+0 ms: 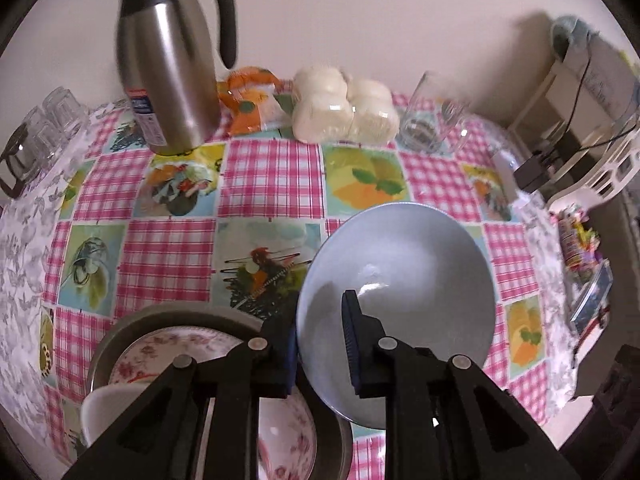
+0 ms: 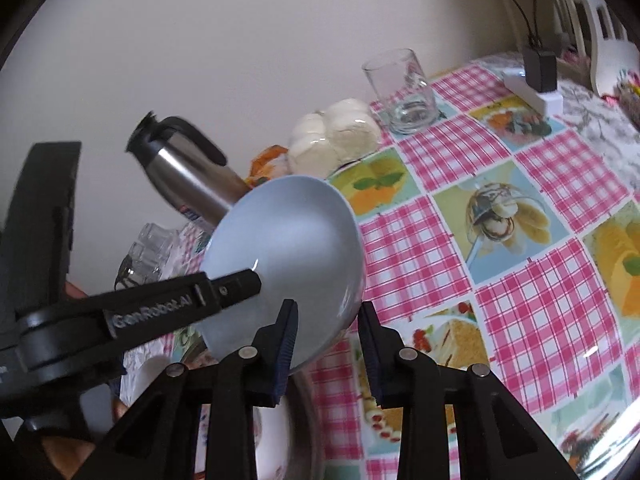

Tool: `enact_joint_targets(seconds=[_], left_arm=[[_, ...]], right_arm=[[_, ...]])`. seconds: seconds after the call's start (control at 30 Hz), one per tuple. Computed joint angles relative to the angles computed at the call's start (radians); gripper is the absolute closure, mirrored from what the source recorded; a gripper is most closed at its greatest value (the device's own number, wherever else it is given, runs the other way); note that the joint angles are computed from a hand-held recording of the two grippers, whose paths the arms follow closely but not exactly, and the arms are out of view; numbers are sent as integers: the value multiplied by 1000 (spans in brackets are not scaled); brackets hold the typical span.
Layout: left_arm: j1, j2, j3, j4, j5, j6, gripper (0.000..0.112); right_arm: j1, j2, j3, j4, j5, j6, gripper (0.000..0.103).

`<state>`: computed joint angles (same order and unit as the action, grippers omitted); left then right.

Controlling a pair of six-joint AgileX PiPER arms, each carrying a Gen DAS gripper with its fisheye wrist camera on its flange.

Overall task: Organize plates and bowls
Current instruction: 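Lift the white round bowl with both tools and carry it over the basin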

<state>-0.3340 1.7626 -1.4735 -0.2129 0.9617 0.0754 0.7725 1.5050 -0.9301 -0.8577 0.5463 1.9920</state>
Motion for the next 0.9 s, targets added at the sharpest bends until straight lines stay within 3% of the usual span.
enact_joint_targets(seconds=[0.53,0.9], left_arm=[[267,-314,294,-241,-77,271,91],[527,-424,409,-419,-3,513,91]], right_arm=[[218,59,-229,-3,210,-72,70],[300,183,-398,56,263,-193,70]])
